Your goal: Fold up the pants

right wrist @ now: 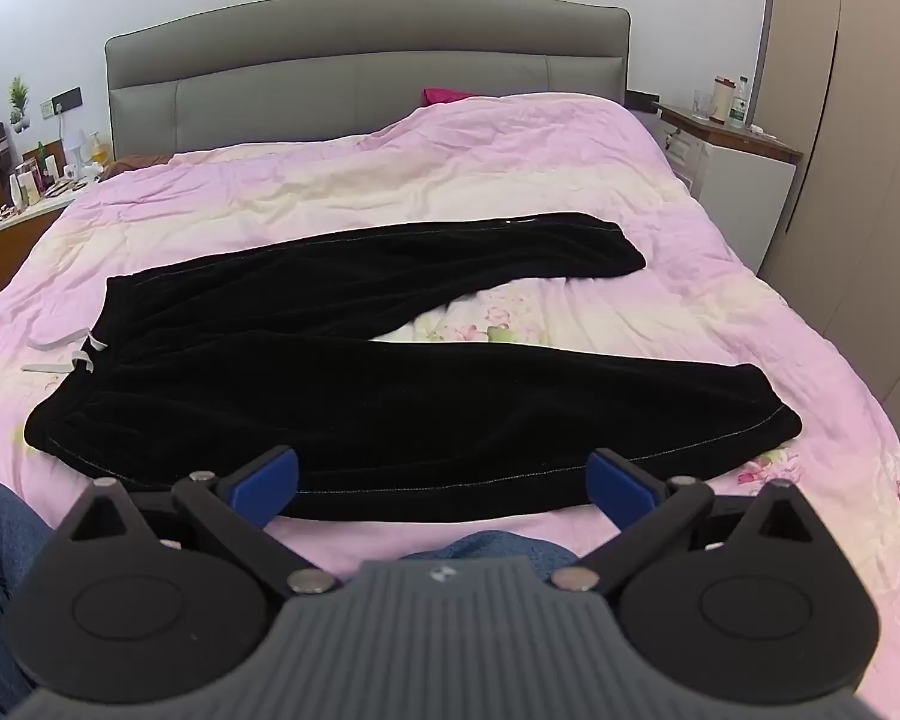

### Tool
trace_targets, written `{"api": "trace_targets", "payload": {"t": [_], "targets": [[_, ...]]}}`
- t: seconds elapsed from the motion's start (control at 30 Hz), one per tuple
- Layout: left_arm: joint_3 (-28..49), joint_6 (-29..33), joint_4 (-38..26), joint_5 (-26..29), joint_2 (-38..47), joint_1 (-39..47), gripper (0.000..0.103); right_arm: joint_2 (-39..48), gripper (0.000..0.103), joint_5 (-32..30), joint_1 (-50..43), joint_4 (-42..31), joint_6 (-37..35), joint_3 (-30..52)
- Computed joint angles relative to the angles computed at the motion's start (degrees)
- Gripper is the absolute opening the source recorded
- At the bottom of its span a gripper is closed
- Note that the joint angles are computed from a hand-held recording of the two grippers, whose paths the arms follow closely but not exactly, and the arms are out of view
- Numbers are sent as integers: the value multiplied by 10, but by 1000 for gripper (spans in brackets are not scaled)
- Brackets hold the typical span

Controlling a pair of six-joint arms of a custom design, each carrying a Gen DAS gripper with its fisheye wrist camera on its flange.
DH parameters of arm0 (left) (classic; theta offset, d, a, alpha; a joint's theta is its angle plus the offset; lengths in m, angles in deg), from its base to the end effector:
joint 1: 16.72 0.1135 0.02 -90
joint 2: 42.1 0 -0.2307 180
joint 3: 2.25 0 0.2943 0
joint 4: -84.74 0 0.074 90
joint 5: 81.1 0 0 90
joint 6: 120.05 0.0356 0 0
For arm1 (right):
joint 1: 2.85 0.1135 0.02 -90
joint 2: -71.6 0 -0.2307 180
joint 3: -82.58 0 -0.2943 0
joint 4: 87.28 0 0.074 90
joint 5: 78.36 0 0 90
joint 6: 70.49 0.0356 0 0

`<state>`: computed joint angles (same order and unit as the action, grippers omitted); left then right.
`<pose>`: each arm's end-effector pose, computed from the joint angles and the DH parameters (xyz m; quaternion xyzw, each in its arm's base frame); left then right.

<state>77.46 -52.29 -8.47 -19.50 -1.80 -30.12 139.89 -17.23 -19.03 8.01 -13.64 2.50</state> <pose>0.1339 -0.0145 0.3646 -0.1470 0.9129 0.1298 0.3581 0.2434 -0.0527 0.3981 -0.2136 0.8969 0.0869 0.3773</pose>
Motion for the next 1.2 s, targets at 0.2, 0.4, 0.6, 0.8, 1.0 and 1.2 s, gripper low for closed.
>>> {"api": "trace_targets", "payload": {"t": [0.2,0.4,0.6,0.8,1.0,1.2], "targets": [[12,-12,-14,-11,9,-11,90,0,98,0,-2,4,5,-2],[10,-13,-14,-10,6,-10,90,-3,98,-6,-3,-6,6,7],[10,-13,-15,-10,5,-12,90,-6,98,-14,-15,-7,-4,4],[9,-18,-17,-12,5,-17,90,-5,98,-10,-15,-12,-2,11],[9,-20,-17,-14,5,-18,90,-7,98,-8,-15,-11,-2,11],[8,-22,-17,-15,6,-20,90,-5,98,-11,-18,-12,-4,13]]}}
